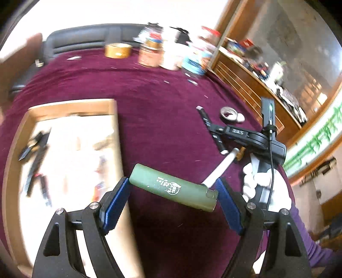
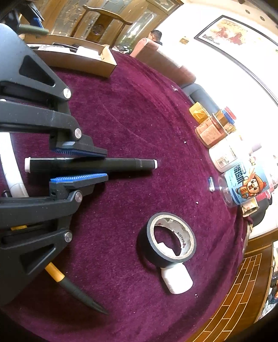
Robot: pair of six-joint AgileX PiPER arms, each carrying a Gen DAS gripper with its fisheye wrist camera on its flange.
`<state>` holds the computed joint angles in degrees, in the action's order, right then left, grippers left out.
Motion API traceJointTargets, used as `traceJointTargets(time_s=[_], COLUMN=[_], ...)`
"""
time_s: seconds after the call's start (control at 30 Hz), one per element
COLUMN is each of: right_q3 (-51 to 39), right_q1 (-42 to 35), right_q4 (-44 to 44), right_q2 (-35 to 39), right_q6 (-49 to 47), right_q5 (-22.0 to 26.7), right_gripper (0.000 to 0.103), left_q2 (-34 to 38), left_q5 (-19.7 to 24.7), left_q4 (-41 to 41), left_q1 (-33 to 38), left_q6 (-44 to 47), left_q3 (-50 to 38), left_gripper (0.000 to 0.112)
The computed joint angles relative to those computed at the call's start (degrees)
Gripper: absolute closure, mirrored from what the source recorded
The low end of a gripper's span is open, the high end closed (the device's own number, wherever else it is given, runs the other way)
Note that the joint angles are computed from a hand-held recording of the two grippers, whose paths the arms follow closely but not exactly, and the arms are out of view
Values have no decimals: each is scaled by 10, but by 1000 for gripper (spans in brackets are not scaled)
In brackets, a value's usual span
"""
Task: Organize rigid objects
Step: 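Carry black pen and green tube into the cardboard tray and open both grippers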
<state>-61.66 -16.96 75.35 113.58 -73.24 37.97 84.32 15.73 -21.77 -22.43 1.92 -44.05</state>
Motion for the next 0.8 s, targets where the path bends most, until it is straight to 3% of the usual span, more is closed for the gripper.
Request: traceJointTargets(time_s=[0.1,0.2,0.3,0.43,0.57,0.73,0.8], right_q3=[-2,-11,-19,4,40,85,98], right_q1=[19,68,87,45,26,68,105], right_q4=[-19,-117,-216,-147,-108,-96,-92], right_q2=[-8,-25,-35,-65,-117,-184,-205], right_q6=[17,88,186,146,122,120,125], right_q5=[-34,-109,-130,-54,23,65,71], right_gripper=[91,91,91,91,91,91,91], left_q2=[-68,-128,-163,-162,-126,-63,-55], left_q5=[4,31,58,73,60,25,14], left_q4=[-51,-101,-182,-281,-322,-400,-384], left_q1=[58,149,233,320,365,375,370], left_q6=[60,132,244,388,474,574,566], left_q3=[58,106,143,177,185,180,170], left_gripper=[36,36,36,36,36,36,36])
